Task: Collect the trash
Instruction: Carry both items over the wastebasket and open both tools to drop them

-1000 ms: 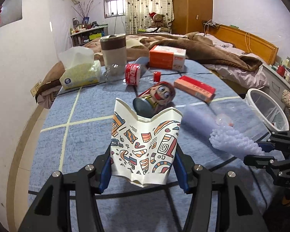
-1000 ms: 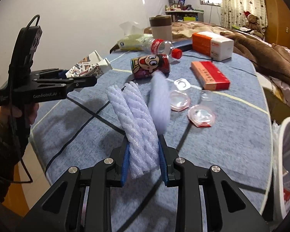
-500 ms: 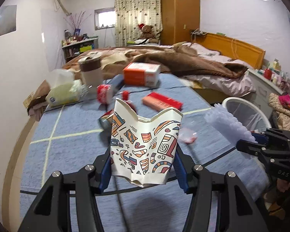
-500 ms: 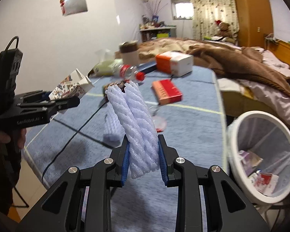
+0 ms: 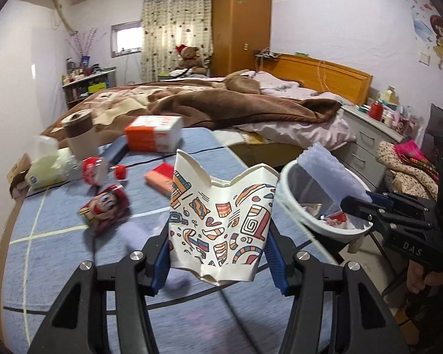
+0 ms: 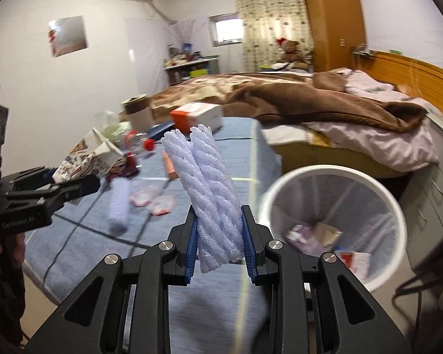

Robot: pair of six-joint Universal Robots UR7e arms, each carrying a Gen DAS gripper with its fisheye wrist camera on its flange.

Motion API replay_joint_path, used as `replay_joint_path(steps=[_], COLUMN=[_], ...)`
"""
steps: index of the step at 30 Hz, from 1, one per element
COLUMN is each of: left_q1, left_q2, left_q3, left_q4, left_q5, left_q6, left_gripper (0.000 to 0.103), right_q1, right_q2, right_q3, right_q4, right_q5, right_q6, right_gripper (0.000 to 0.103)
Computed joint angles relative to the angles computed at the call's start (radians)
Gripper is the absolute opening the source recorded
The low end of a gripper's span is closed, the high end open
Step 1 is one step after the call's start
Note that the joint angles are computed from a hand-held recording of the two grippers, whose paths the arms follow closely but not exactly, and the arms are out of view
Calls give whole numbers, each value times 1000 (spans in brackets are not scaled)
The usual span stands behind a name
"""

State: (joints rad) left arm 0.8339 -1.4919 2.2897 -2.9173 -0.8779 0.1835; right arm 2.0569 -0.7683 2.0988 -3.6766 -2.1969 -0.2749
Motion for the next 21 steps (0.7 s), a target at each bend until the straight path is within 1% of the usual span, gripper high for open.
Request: replay_joint_path(steps=[8,11,14,17,21], left_q1=[-44,-54,-67,-73,-71], left_q2=[117,157,208,255,320], left_q3=[-25,-44,-63,-86,-116], left_q4=[-52,-54,-67,-70,-70], left_q5=[-29,-67,-87,-123,-156], left_q6=[-6,-17,-9,-8,-8], left_gripper=[58,58,58,58,58], right_q1=[-33,-44,-57,-76,-107], right_q2=[-36,-41,-51,-49,-74], right_q3=[24,27,34,27,40], right_q4=[-39,-54,-60,-60,-32], right_q5=[-92,-123,-156,-213,-229], right_q6=[22,28,47,51,83], right_gripper=[28,28,28,28,28])
